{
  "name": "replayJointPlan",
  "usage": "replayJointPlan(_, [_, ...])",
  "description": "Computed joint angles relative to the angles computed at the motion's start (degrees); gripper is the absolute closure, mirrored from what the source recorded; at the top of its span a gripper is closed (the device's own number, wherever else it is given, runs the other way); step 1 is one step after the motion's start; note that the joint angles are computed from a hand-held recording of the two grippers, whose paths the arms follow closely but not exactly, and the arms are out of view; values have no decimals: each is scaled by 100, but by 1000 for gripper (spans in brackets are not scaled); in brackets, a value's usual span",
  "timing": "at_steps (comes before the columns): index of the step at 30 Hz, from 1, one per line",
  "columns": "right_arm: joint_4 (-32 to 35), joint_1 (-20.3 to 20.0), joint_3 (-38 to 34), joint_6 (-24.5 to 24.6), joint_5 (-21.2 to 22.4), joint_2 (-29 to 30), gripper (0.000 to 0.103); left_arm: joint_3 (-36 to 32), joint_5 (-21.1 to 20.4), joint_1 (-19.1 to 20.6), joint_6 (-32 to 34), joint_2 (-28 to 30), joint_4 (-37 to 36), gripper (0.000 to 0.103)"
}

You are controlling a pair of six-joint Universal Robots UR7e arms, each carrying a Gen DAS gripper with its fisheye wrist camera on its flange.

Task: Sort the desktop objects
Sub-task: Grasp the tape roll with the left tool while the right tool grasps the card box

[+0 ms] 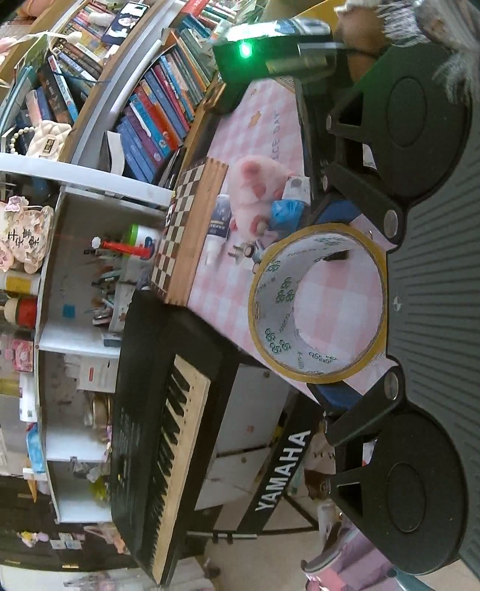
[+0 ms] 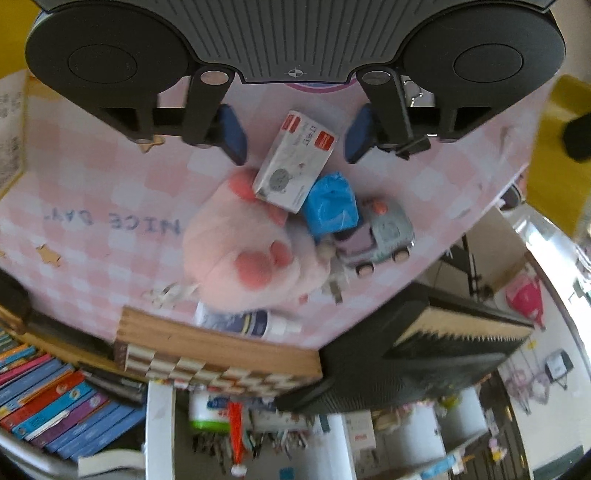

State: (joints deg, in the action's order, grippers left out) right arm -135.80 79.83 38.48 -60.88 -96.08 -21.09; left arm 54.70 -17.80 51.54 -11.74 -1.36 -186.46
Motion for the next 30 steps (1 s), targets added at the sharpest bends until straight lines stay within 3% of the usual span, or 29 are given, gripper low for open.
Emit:
replayJointPlan(6, [-169,-17,205,-254,49,-96,68,68,0,-22,79,-22,-161,22])
replayJointPlan(10, [-176,-63,361,-198,177,-276,71,14,-162,-14,305,9,-450,22])
replayJointPlan(14, [-354,-83,596,-251,179,-449,71,-63,-410,6,502,44,-614,22])
replayJointPlan(21, [-570,-75,946,-639,-368,-590,69,-83,-597,-16,715,91,-850,22])
replayJointPlan(24, [-1074,-74,1143,-997,-347,-585,55,0,-588,-27,633,62,-881,22])
replayJointPlan(25, [-1104,-76,1145,-1060,-331,-574,55,23,-585,-30,615,52,-891,22])
replayJointPlan(30, [-802,-56,790,-828,-311,-401,56,91,-554,-42,591,27,-985,22])
